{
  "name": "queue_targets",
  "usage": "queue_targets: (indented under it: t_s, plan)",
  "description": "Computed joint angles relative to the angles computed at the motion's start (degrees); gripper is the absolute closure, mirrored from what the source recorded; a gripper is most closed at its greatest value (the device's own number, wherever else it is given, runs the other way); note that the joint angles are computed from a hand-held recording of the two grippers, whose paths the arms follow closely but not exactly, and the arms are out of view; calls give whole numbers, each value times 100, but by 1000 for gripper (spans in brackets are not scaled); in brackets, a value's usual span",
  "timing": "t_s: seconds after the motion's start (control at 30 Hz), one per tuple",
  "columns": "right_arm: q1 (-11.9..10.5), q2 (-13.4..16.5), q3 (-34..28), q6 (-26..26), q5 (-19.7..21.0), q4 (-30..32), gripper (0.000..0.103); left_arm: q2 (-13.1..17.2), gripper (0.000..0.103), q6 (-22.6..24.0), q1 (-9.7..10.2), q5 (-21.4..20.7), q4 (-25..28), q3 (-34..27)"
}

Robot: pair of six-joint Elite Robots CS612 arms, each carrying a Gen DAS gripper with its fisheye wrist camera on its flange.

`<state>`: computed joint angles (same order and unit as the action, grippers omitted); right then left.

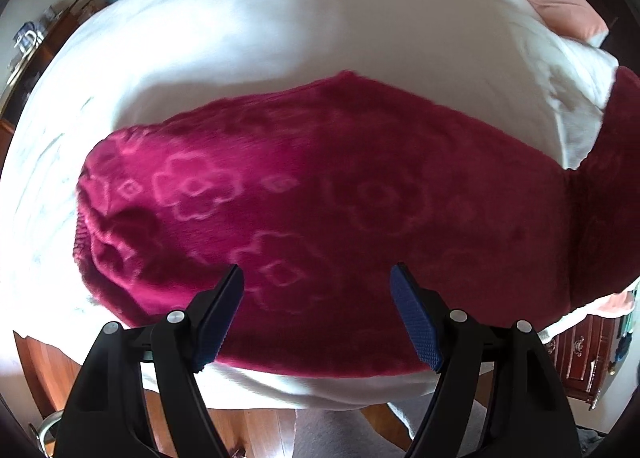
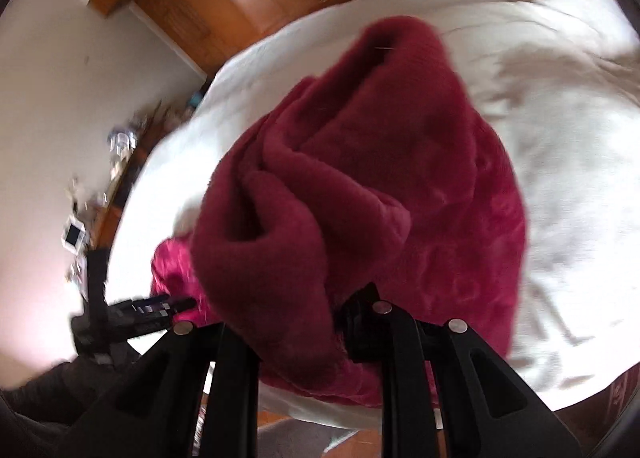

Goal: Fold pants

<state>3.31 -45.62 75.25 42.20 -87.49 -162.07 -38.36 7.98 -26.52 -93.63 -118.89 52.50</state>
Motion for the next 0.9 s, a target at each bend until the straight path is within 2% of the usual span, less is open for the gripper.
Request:
queue_targets:
  t_s: [0.1, 0.13, 0.17, 0.23, 0.3, 0.37, 0.47, 0.6, 0.67, 0.77, 0.9]
  plan:
    - [166, 448, -714, -448, 62, 655, 86, 115, 28, 71, 118, 21, 173, -193]
    - [233, 623, -982, -699, 40, 917, 86, 145, 28, 93, 146, 16, 222, -244]
    - [288, 792, -1219, -1161, 234, 1151, 85, 181, 28, 116, 175, 7, 285, -308]
    - [379, 1070, -1654, -1590, 212, 1573, 80, 291, 28, 159, 241, -65, 465, -497]
    - [439, 1231, -1848, -1686, 346, 1880, 69, 410, 28, 205, 298, -210, 671, -706]
    - [428, 1274, -1797, -1602, 692, 1859, 62, 518, 28, 259, 353, -467, 901, -910]
    - [433, 1169, -1516, -1471, 945, 1649, 54, 696, 28, 369, 404, -858, 1240, -1230]
    - [429, 991, -1281, -1370, 1306, 1544, 54, 870, 28, 553, 391, -1111, 1499, -1528]
    - [460, 1044, -1526, -1341, 1476, 1542, 54, 921, 28, 638, 369, -1207, 1585, -1619]
    - [464, 912, -1374, -1290, 1446, 1406, 54, 1031, 28, 731, 348, -1403, 1700, -1818]
    - [402, 819, -1158, -803, 1276, 1185, 54, 1102, 28, 793, 312, -1538, 1796, -1943]
